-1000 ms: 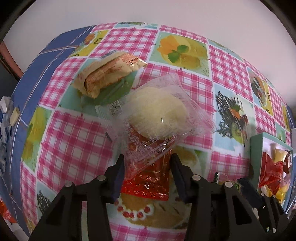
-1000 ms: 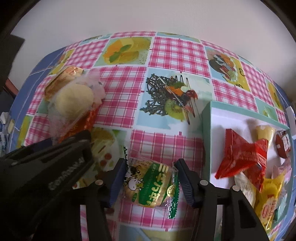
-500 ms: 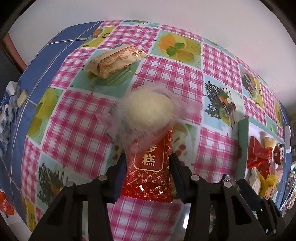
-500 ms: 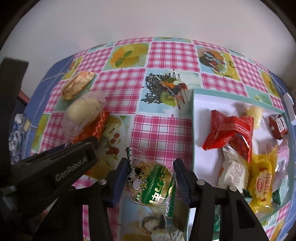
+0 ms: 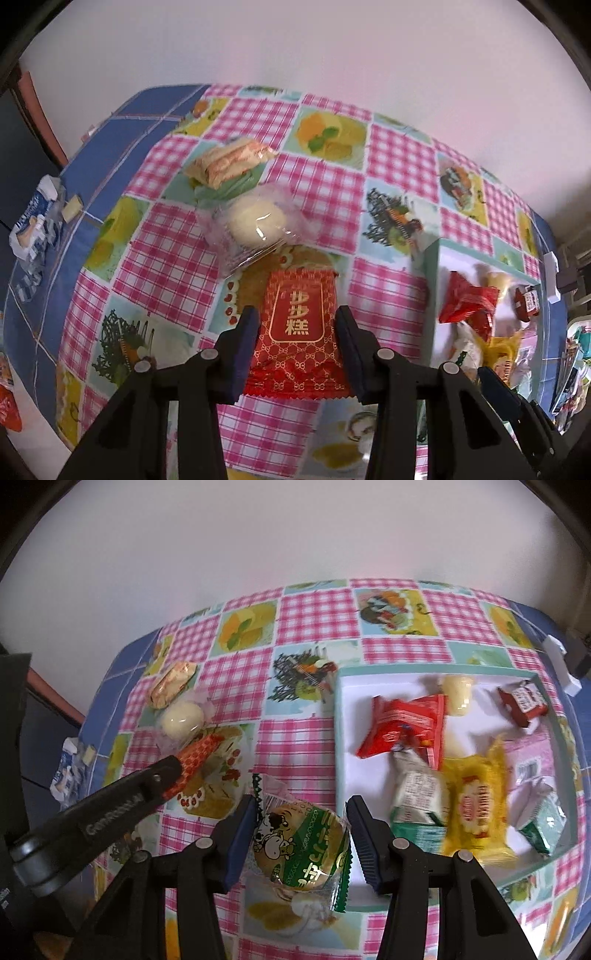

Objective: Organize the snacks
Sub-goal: 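Lift and carry the red packet and green-white biscuit with both grippers over the tray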

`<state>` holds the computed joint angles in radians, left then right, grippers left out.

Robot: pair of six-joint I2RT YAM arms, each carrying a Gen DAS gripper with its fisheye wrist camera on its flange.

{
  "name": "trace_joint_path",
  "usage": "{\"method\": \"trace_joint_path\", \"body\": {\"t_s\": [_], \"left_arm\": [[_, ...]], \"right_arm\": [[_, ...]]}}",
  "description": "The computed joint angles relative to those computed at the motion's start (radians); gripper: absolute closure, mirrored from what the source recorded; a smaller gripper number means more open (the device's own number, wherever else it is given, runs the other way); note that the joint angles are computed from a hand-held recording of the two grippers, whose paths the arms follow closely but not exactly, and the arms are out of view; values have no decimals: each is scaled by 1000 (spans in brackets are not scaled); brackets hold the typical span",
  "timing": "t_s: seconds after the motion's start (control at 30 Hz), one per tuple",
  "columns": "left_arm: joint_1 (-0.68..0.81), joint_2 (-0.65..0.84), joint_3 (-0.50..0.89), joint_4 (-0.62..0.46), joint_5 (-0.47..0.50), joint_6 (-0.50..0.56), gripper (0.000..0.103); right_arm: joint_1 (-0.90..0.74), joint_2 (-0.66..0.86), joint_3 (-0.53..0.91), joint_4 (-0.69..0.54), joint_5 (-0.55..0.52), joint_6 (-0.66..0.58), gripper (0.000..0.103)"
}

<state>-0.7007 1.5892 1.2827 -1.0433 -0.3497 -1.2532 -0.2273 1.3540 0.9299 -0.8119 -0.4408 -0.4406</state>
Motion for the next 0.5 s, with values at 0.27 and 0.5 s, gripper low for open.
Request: {"method": "trace_joint_path", "body": {"t_s": [0.27, 0.5], "left_arm": [[-5, 51, 29, 48, 24, 3, 91], [61, 35, -98, 123, 90, 22, 89]], "right_arm": [[-120, 77, 84, -48, -26, -52, 50], [-134, 148, 106, -45, -12, -52, 50]]}}
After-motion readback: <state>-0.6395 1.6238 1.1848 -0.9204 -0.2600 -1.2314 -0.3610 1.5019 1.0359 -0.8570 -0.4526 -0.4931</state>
